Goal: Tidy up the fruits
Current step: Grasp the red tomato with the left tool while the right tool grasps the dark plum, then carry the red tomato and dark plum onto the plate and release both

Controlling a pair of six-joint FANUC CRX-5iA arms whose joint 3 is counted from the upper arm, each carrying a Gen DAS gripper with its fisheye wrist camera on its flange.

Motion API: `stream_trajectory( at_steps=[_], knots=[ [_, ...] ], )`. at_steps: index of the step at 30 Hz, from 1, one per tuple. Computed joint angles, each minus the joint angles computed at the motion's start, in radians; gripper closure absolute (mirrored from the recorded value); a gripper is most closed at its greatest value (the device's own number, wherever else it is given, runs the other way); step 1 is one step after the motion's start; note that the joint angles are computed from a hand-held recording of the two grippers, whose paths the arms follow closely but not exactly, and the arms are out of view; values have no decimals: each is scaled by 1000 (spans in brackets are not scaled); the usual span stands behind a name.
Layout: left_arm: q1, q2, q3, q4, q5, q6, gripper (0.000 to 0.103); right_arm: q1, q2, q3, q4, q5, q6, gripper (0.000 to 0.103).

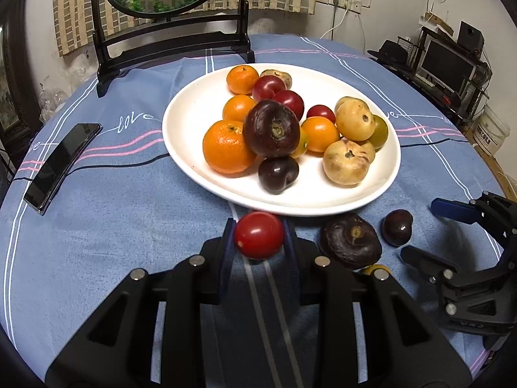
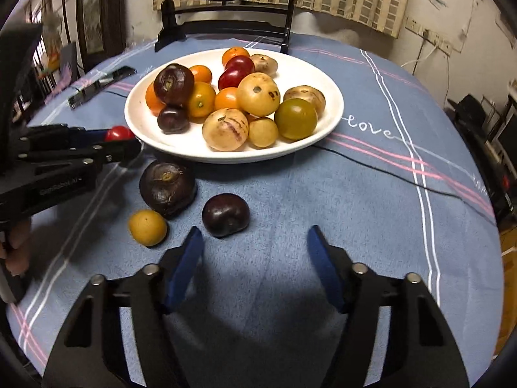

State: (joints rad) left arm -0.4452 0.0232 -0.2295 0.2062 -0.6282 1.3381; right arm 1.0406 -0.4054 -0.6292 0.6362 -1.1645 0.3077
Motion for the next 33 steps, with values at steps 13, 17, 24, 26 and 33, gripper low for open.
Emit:
stream_trajectory(
  at_steps=[13,17,24,26,33],
  knots=[
    [1,6,3,3,-7,-8,73,-57,67,51,-50,89,124,67],
    [5,4,-1,2,0,9,73,-41,44,41,-56,73,88,70],
    [-4,-6,-10,-13,14,5,73,-8,-23,1,-40,39,9,71],
    [-3,-16,-24,6,22,-16,73,0,-46,-7,-33,19,-10,71],
    [-8,-53,-57,90,33,-92,74,58,-154,-47,48,-30,-83,71]
  ],
)
